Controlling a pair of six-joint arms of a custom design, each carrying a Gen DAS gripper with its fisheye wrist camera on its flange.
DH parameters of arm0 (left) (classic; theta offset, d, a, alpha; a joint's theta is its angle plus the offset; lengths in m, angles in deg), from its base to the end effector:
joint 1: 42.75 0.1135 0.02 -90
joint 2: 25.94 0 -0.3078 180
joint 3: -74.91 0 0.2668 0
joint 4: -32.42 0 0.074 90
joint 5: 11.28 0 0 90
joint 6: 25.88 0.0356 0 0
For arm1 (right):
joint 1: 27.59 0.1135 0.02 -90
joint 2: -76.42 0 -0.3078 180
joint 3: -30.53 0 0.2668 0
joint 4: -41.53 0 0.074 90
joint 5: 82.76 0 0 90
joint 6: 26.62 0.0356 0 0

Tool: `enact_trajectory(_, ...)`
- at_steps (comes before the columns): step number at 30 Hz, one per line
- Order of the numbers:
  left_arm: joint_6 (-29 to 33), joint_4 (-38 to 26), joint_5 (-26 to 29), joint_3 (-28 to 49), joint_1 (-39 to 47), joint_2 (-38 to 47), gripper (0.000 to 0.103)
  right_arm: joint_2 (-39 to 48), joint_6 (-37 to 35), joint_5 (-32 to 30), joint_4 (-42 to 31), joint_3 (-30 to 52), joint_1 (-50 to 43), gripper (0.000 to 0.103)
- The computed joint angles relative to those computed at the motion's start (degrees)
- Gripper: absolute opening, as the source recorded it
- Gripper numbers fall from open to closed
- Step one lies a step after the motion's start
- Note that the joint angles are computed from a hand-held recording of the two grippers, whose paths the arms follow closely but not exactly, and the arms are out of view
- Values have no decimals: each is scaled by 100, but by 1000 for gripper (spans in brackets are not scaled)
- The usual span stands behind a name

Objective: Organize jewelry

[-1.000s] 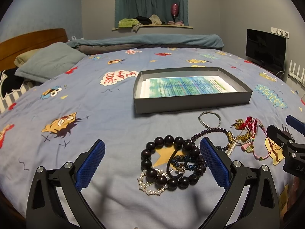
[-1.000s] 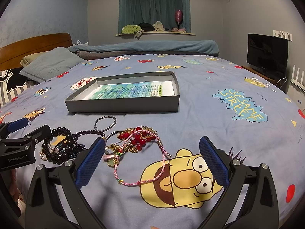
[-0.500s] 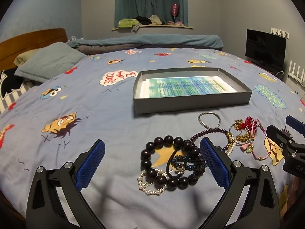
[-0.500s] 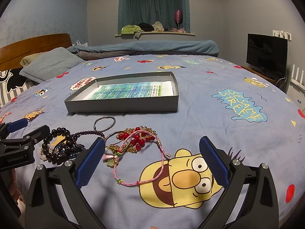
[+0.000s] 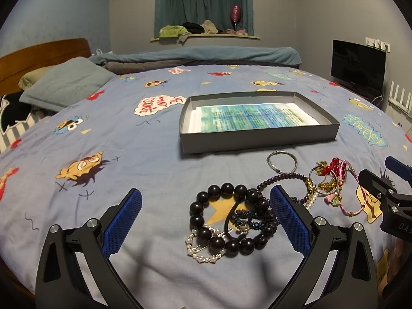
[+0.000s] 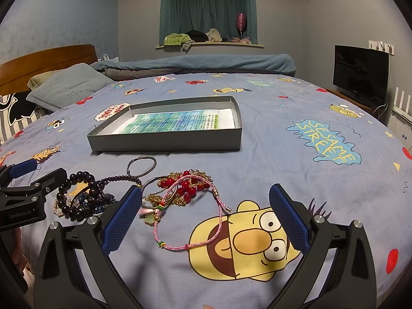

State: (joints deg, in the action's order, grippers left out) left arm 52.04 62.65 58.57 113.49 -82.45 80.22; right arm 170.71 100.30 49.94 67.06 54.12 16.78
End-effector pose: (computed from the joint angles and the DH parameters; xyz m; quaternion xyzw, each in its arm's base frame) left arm 0.2331 -0.1776 0.0973 0.1353 0.8755 -0.0496 0.4613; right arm 0.1612 0.1239 0.0976 0.0826 0.8682 -0.0240 0.4887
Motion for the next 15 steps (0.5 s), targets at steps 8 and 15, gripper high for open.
enact_trajectory(8, 14, 19, 0, -7, 8, 7, 99, 3, -2, -6, -2, 3, -7, 98)
enact_trajectory(15, 0, 18, -9, -8, -6, 6, 99, 5, -9, -5, 0, 5, -3, 98)
